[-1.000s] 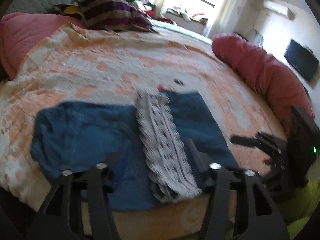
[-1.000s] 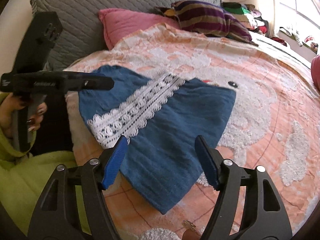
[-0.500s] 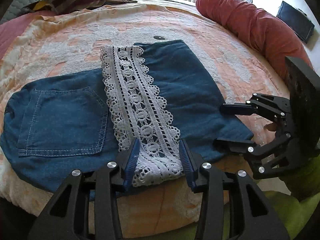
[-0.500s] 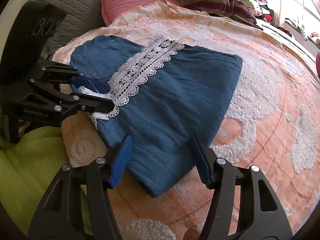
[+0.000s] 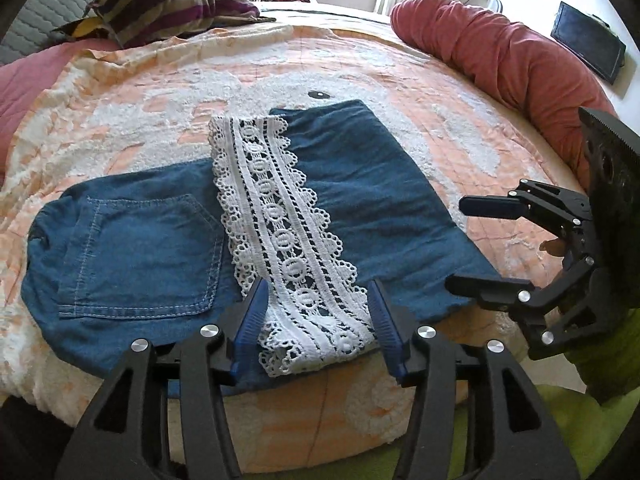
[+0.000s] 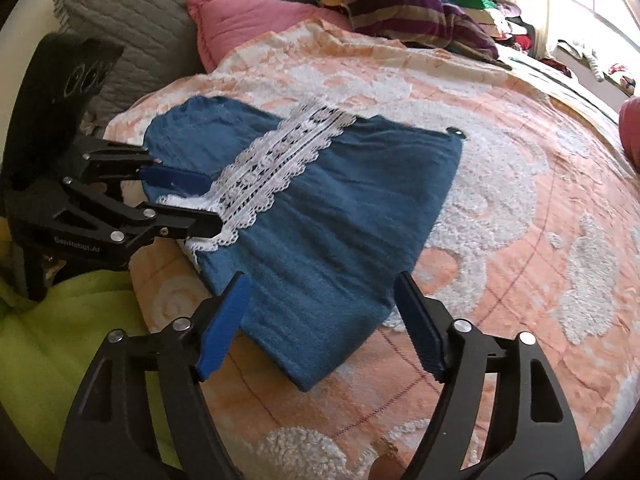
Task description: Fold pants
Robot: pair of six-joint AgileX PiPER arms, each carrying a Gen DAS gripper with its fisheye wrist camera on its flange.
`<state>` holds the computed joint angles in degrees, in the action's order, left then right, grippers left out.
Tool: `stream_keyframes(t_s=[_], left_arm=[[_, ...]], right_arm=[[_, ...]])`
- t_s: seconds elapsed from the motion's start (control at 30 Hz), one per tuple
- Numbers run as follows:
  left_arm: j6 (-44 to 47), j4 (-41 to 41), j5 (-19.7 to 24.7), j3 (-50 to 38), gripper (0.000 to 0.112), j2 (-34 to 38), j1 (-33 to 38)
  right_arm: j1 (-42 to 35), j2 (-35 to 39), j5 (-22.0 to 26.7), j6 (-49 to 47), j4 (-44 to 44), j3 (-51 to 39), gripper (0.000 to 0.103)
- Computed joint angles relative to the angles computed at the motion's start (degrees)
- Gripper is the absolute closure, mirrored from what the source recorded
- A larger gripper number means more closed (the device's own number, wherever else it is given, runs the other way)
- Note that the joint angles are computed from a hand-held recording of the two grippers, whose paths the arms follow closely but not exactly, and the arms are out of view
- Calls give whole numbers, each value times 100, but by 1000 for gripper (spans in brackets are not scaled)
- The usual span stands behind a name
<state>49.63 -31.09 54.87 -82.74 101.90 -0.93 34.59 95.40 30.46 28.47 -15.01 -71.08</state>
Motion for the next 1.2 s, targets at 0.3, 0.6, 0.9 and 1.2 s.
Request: stream_keyframes(t_s=[0.3, 0.6, 0.9, 1.2], left_arm=[[9, -42, -102, 90, 48, -145, 44], [30, -95, -107, 90, 47, -284, 151], [99, -175, -227, 151, 25, -456, 334], [117, -173, -316, 55, 25, -517, 711]], right_arm=[[13, -206, -19, 568, -491, 80, 25], [3, -344, 9, 914, -768, 41, 19], [-28, -315, 39, 941, -762, -238, 12], [-32, -14, 177, 622, -547, -924, 10]])
